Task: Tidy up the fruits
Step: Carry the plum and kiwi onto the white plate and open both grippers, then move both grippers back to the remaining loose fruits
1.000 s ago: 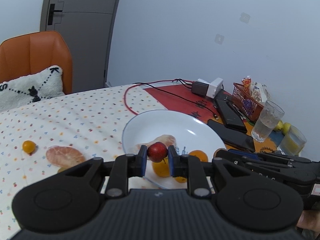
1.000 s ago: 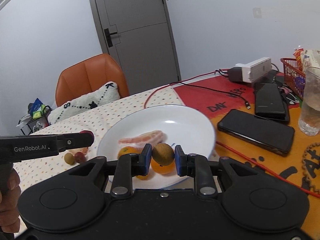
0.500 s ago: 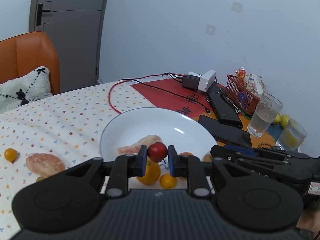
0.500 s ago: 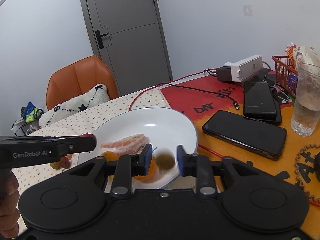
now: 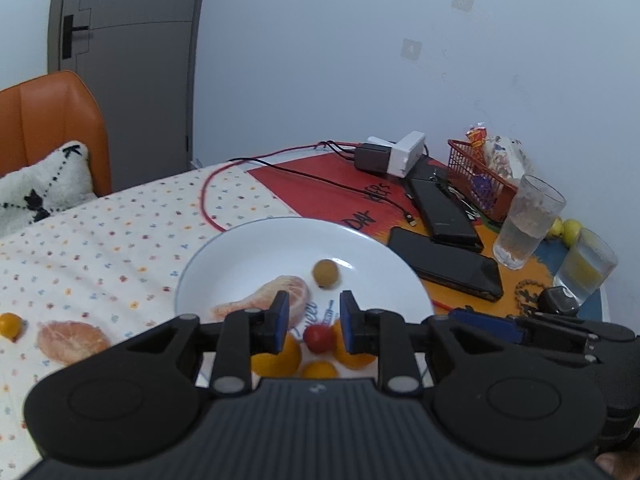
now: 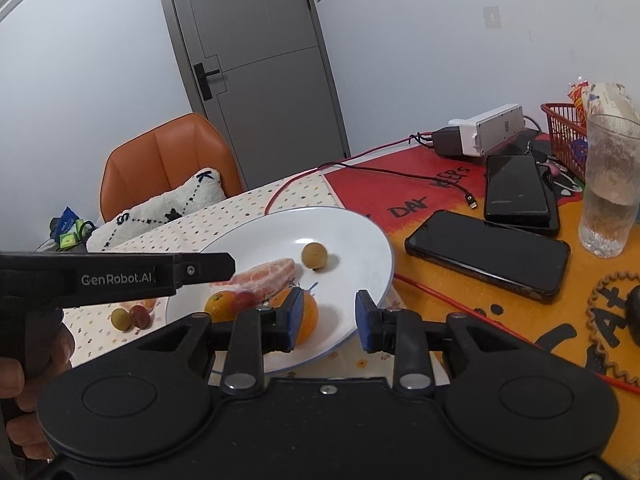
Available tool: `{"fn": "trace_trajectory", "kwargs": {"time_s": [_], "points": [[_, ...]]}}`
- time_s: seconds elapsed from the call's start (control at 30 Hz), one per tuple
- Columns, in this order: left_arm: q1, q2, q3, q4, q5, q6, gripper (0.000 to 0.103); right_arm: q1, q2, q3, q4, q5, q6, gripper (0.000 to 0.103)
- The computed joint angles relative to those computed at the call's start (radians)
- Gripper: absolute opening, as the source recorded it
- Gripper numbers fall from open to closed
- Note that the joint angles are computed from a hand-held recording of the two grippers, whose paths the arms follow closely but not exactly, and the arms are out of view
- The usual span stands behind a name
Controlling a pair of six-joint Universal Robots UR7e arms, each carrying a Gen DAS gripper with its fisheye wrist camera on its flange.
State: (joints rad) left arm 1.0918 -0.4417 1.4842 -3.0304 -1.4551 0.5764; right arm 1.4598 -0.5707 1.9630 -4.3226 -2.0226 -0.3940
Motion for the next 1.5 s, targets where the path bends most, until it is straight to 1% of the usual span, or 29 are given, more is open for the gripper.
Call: {"fn": "trace_trajectory", "kwargs": {"time_s": [0.1, 0.23, 0.3, 0.33, 0.37, 0.4, 0.43, 0.47, 0.5, 0.57, 0.6, 0.67, 0.7, 0.77, 0.83, 1.0, 1.1, 1.23, 1.37, 1.5], "points": [[0.007, -0.013, 0.0, 0.012, -0.001, -0.015, 0.034, 0.001, 0.001, 0.003, 0.001, 0.006, 0.004, 0.03], [0.015, -0.032, 0.015, -0.011, 0.009, -0.015, 0.051, 0.002, 0.0, 0.006, 0.011, 0.016, 0.015, 0.031], [0.019, -0.044, 0.023, -0.016, 0.015, -0.016, 0.056, 0.006, 0.002, 0.003, 0.016, 0.013, 0.017, 0.033], [0.021, -0.049, 0.026, -0.019, 0.02, -0.016, 0.061, 0.009, 0.003, 0.001, 0.018, 0.013, 0.016, 0.036], [0.023, -0.055, 0.03, -0.022, 0.023, -0.017, 0.069, 0.012, 0.005, -0.002, 0.02, 0.012, 0.015, 0.039], [0.025, -0.061, 0.035, -0.027, 0.023, -0.018, 0.073, 0.015, 0.007, -0.004, 0.02, 0.01, 0.014, 0.041], [0.03, -0.067, 0.04, -0.033, 0.014, -0.017, 0.08, 0.018, 0.009, -0.005, 0.017, 0.01, 0.013, 0.046], [0.034, -0.074, 0.048, -0.043, 0.006, -0.012, 0.084, 0.021, 0.011, -0.007, 0.014, 0.012, 0.012, 0.053], [0.036, -0.079, 0.054, -0.057, 0.008, -0.008, 0.086, 0.024, 0.014, -0.007, 0.008, 0.017, 0.009, 0.057], [0.041, -0.091, 0.064, -0.07, 0.012, -0.011, 0.089, 0.031, 0.021, -0.011, 0.001, 0.024, 0.001, 0.07], [0.045, -0.097, 0.066, -0.07, 0.015, -0.02, 0.089, 0.035, 0.024, -0.014, -0.002, 0.025, -0.003, 0.074], [0.054, -0.109, 0.065, -0.062, 0.011, -0.044, 0.09, 0.04, 0.03, -0.019, -0.009, 0.036, -0.008, 0.085], [0.06, -0.115, 0.065, -0.06, 0.007, -0.049, 0.091, 0.044, 0.033, -0.022, -0.009, 0.04, -0.01, 0.087], [0.066, -0.125, 0.07, -0.068, 0.012, -0.047, 0.093, 0.051, 0.039, -0.03, -0.005, 0.043, -0.011, 0.098], [0.072, -0.135, 0.077, -0.081, 0.018, -0.039, 0.094, 0.058, 0.045, -0.038, 0.003, 0.046, -0.01, 0.102], [0.086, -0.156, 0.083, -0.095, 0.035, -0.035, 0.095, 0.071, 0.055, -0.064, 0.045, 0.055, -0.002, 0.103], [0.1, -0.168, 0.075, -0.073, 0.034, -0.044, 0.096, 0.079, 0.064, -0.085, 0.073, 0.05, 0.004, 0.103], [0.111, -0.173, 0.062, -0.064, 0.057, -0.037, 0.098, 0.089, 0.079, -0.106, 0.097, 0.052, 0.003, 0.103], [0.125, -0.184, 0.052, -0.048, 0.054, -0.057, 0.098, 0.1, 0.088, -0.121, 0.125, 0.055, 0.006, 0.103], [0.133, -0.194, 0.048, -0.048, 0.065, -0.052, 0.098, 0.108, 0.093, -0.134, 0.146, 0.062, 0.012, 0.103]]}}
